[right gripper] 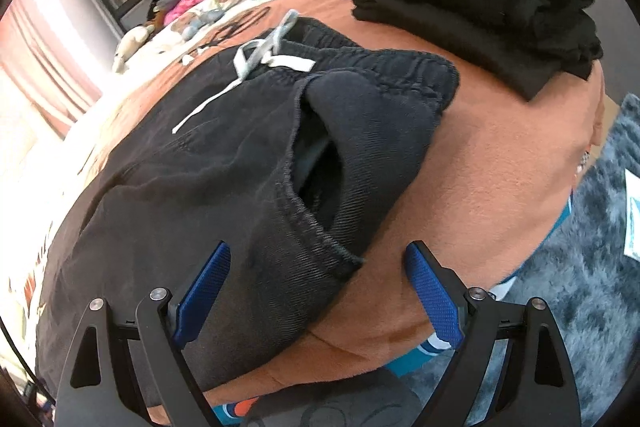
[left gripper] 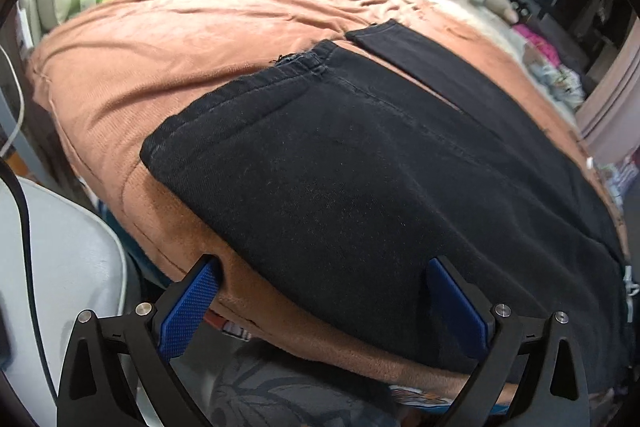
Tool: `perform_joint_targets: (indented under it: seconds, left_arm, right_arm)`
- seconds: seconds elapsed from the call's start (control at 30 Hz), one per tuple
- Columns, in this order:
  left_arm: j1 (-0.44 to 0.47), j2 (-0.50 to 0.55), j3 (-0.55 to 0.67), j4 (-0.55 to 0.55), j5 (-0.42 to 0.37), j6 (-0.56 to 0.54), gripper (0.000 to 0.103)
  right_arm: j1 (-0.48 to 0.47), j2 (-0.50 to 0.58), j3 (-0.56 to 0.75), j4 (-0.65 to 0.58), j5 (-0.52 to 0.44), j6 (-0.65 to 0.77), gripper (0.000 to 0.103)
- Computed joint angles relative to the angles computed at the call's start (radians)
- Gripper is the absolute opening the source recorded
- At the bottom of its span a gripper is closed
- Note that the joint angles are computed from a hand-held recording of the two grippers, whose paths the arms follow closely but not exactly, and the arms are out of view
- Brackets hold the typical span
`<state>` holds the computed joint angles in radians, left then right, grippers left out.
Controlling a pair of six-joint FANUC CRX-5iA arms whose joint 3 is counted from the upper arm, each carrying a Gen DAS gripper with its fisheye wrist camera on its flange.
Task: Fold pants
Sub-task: 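Move the left tool to the pant-leg hem while the right tool reaches the waistband pocket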
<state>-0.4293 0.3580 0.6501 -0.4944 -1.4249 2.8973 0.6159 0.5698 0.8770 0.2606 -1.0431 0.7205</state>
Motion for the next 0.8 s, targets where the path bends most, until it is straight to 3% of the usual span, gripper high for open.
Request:
perform_joint_targets:
  seconds: [0.07,0.2,0.33,0.4,0.47,0.7,0.8]
  left_arm:
    - [0.024,-0.027,-0.056,0.052,0.039,0.023,0.102]
    - [0.077,-0.096,-0.200,0.170,0.190,0.091,0.103]
    - [0.033,-0.082,-0.137,0.087,0.101,0.063,0.091]
    - [0.022,-0.093,-0.137,0.074,0.086,0.072,0.076]
    - [0.007,-0.108,-0.139,0.041,0.071,0.100,0.068]
    - [-0.004,-0.147,-0.152,-0.037,0.117,0.129,0.066]
    - [0.030,-0.147,-0.174,-0.008,0.145,0.139,0.059]
  right_arm:
    - [0.000,0.017,0.029,0.000,-0.024,0.016,0.089]
    - [-0.003,0.033,0.053,-0.002,-0.040,0.017,0.089]
    - [0.001,0.062,0.106,0.011,-0.090,0.028,0.089]
    - [0.004,0.065,0.114,0.012,-0.101,0.034,0.089]
    - [0.003,0.064,0.116,0.010,-0.104,0.034,0.089]
    - [-0.005,0.041,0.074,0.004,-0.066,0.006,0.088]
    - [-0.011,0.042,0.073,-0.007,-0.056,-0.001,0.077]
